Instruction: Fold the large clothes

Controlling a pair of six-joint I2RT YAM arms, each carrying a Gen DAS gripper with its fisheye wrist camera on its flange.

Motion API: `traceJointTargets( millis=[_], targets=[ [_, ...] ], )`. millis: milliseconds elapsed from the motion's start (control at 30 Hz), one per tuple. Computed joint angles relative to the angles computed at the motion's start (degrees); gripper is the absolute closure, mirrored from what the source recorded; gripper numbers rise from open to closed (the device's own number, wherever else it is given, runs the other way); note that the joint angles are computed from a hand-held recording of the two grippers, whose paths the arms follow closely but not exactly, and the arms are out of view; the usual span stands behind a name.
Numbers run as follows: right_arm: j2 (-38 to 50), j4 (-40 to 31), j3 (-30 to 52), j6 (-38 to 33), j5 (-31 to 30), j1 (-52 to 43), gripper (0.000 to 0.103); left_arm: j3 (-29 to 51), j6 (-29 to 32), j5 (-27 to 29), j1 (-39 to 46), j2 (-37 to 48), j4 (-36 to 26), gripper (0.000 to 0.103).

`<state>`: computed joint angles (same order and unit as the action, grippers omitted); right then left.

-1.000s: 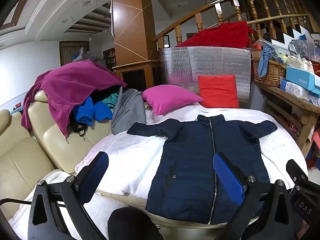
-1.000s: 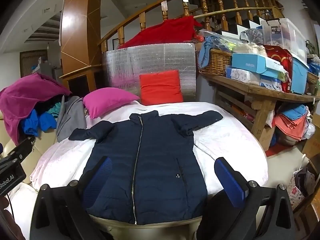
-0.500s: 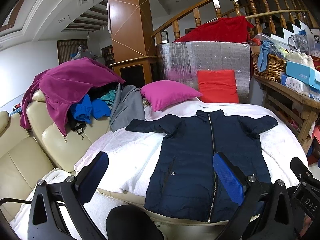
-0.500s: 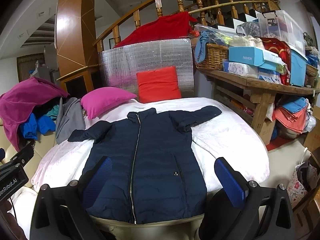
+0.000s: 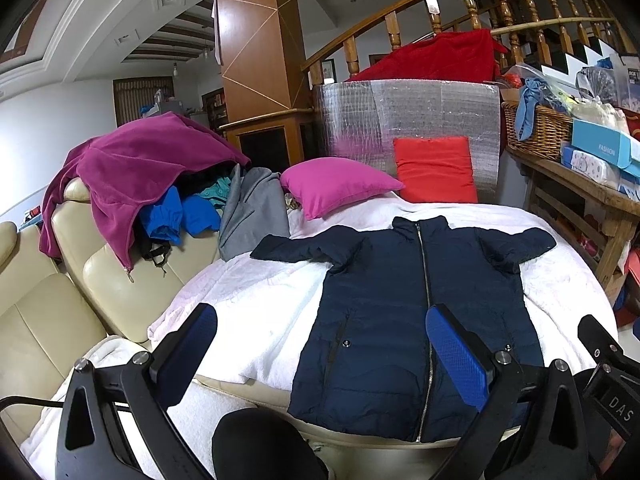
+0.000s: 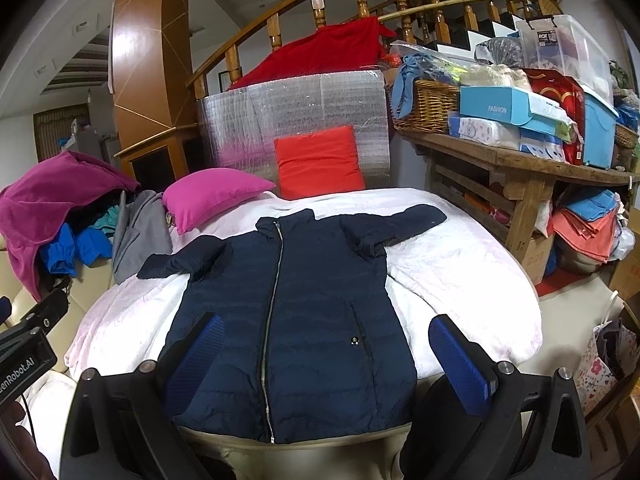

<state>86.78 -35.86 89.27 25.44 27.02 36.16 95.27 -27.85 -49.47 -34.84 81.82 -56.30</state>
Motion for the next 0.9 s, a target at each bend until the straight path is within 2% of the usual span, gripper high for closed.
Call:
traceJointTargets(
  millis=[900],
  targets=[
    [0.71, -0.01, -0.60, 0.36, -0.80, 0.03, 0.000, -1.01, -0.40, 1.06, 0.73, -0.30, 0.88, 0.000]
  ],
)
